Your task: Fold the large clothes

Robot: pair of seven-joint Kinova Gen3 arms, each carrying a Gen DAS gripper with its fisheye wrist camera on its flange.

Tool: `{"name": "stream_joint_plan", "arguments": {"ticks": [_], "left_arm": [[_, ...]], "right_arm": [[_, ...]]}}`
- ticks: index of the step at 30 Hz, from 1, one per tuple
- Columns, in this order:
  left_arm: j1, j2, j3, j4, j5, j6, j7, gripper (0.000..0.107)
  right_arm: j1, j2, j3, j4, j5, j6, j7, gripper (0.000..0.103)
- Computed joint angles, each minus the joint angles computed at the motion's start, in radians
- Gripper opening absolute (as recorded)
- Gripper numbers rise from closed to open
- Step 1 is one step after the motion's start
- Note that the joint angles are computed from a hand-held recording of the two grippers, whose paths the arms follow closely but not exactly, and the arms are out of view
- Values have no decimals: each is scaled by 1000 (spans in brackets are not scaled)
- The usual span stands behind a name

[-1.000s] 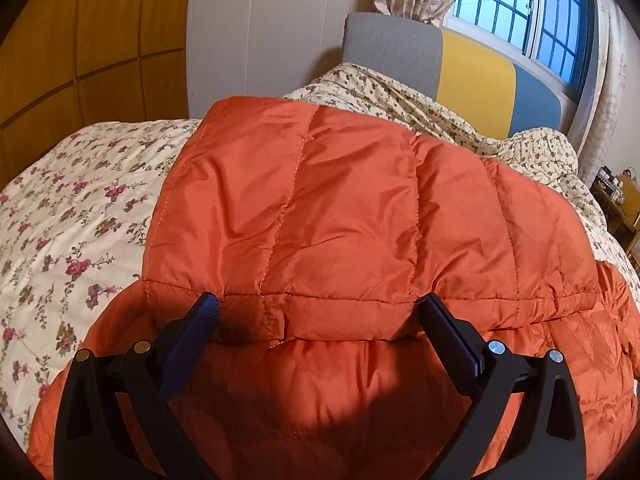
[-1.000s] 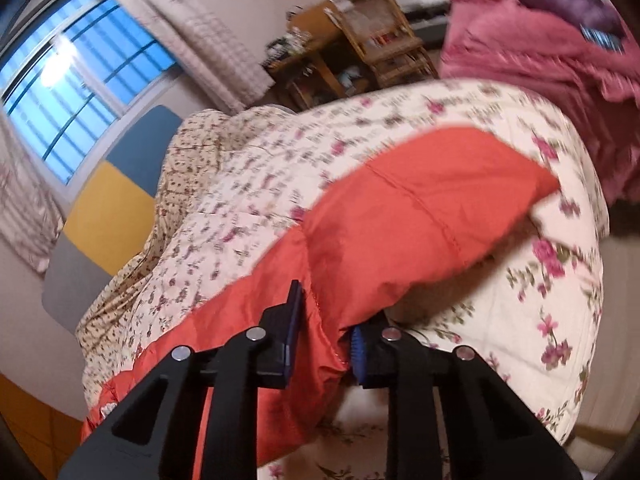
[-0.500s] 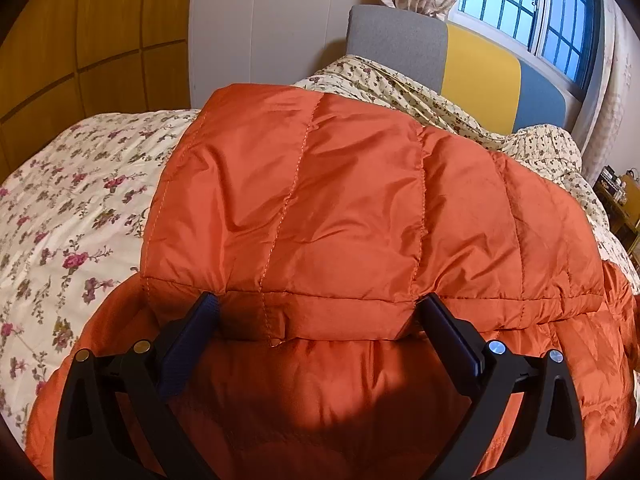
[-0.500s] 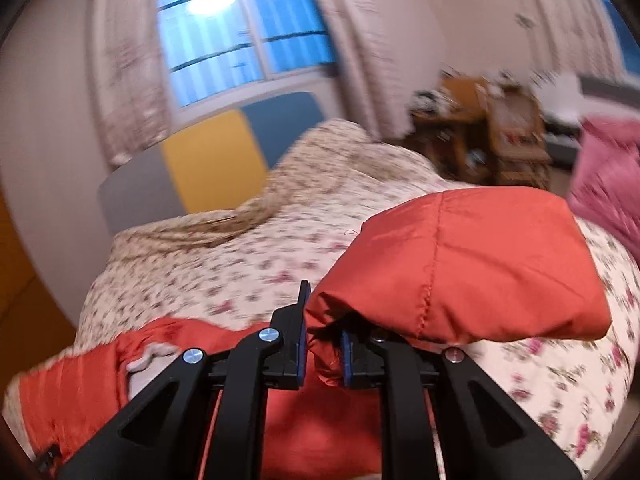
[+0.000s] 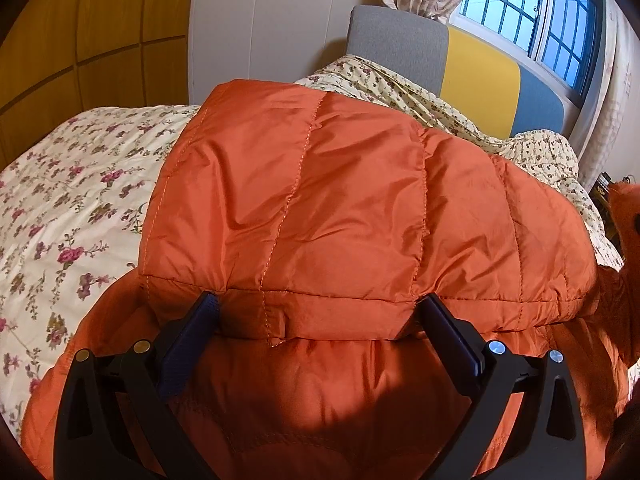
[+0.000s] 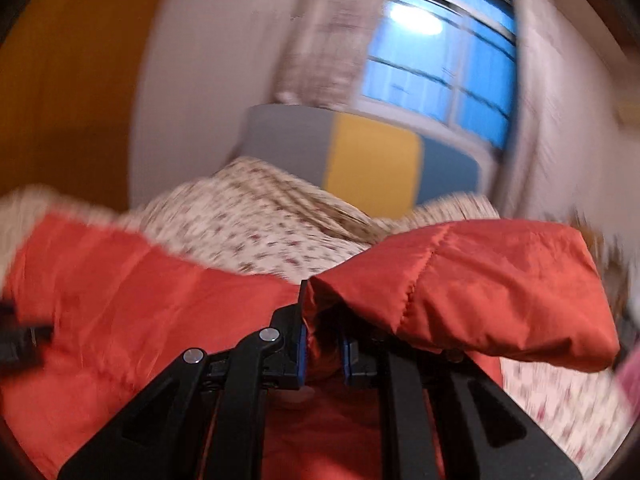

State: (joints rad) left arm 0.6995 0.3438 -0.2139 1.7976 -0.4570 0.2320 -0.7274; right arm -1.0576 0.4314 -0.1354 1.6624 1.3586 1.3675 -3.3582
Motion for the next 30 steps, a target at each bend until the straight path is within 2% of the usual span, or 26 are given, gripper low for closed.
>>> {"name": "stream_joint_plan", "arguments": {"ticks": [4,7,12,16,18,19,20,21,22,23,25,28,30], "left_arm": [[-9,-2,5,7,7,-10,-6,100],[-12,-2,7,9,15,-15,-12,100],[-7,-2,0,12,26,-19,-18,100],[-11,-4,2,14,36,-23,-25,100],[-23,-5,12,15,44,-26,-37,100],[-25,-6,13,16,48,-27,-40,100],[-23,-7,11,17,51,-28,-41,100],[-27,-9,14,20,56,-32,-45,100],[-33,-10,19,21,62,-34,-51,100],[-43,-13,27,25,71,-40,-59,100],[-38,-20,19,34,82,-54,-61,100],[-38,-34,17,44,101,-59,-70,100],[17,-53,-45,68,92,-78,-37,100]], "right_arm": [[2,75,-25,-14,65,-89,163,11],[-1,89,2,-20,54,-204,285,11],[29,88,-5,9,60,-384,427,11],[10,123,17,-16,28,-408,541,17],[15,121,29,-16,10,-428,549,23],[19,118,35,-14,3,-439,550,29],[24,111,40,-7,3,-453,546,42],[28,99,44,4,6,-467,534,51],[26,86,54,21,17,-485,509,68],[42,54,46,52,37,-520,469,72],[79,2,20,90,52,-582,422,72],[92,-43,7,129,93,-614,354,72],[114,-44,-12,118,90,-627,360,72]]}}
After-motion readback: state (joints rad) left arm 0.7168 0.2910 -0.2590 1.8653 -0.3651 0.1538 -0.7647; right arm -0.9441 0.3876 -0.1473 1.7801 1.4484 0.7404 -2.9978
